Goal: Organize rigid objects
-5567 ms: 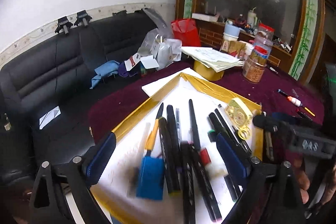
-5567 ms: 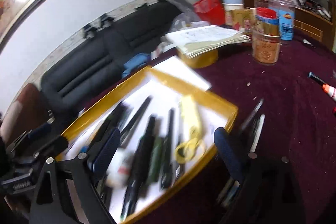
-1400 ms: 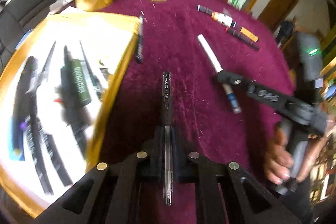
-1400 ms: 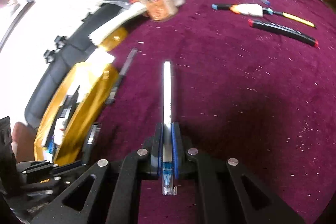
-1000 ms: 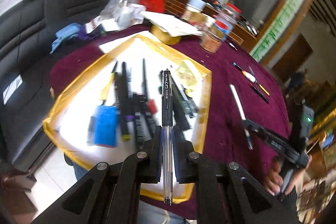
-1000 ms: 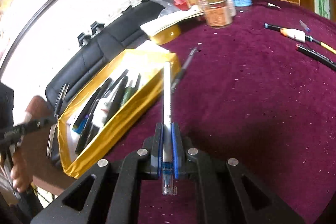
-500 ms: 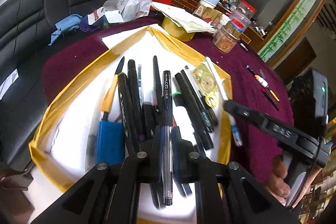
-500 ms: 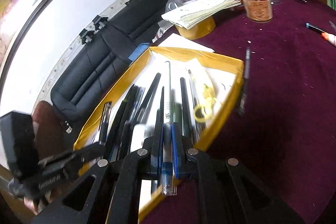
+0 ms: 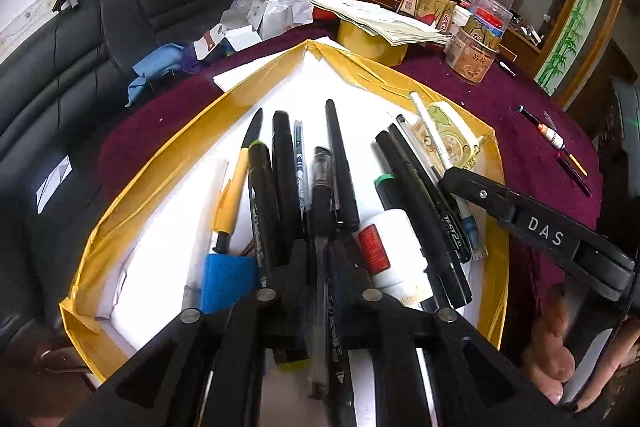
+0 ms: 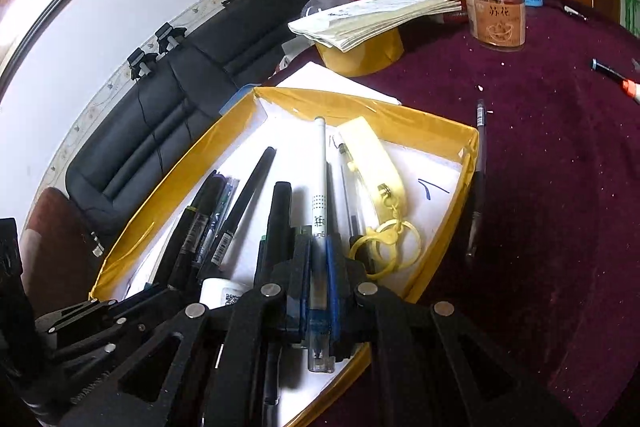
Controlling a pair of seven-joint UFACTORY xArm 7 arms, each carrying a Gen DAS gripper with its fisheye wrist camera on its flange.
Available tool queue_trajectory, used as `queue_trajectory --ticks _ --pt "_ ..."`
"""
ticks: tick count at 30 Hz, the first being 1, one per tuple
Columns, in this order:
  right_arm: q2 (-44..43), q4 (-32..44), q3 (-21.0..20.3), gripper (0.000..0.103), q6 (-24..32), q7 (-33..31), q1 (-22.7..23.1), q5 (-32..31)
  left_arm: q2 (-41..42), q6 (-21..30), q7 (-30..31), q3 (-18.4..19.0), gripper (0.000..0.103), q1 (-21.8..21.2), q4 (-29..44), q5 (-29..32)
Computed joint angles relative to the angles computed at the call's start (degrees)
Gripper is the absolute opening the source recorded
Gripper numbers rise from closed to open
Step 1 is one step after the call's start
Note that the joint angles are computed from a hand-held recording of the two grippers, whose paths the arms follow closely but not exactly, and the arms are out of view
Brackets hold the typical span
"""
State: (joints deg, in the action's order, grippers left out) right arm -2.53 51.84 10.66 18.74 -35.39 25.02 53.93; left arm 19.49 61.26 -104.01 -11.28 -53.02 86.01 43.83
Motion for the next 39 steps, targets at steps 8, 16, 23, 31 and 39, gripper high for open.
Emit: queue_trajectory --ticks 8,16,23,31,39 --pt "-2.83 -1.46 -0.34 0.055 0.0 -10.9 1.09 12.02 4.98 23.95 -3.53 1.08 0.097 -11.1 10.61 10.26" --pt "-14.48 -9.62 -2.13 0.058 1.34 -7.0 3.46 9.25 3.53 32.68 -6.67 -0.51 0.101 -14.84 10.19 11.14" --pt "-26.29 -19.12 -5.43 0.078 1.38 -2.99 8.17 10.76 1.47 31.76 -8.75 -2.23 0.102 -14.45 7.61 11.93" --pt "-27.88 -21.69 -5.58 0.078 -2.67 3.98 12.57 3.75 1.04 30.89 -8.85 -3.05 0.102 -13.5 6.98 10.69" --pt "-27.04 -22.45 -9.81 0.078 -4.6 7.48 16.74 1.43 0.37 28.49 -9.69 -3.38 0.102 -12.43 5.07 10.23"
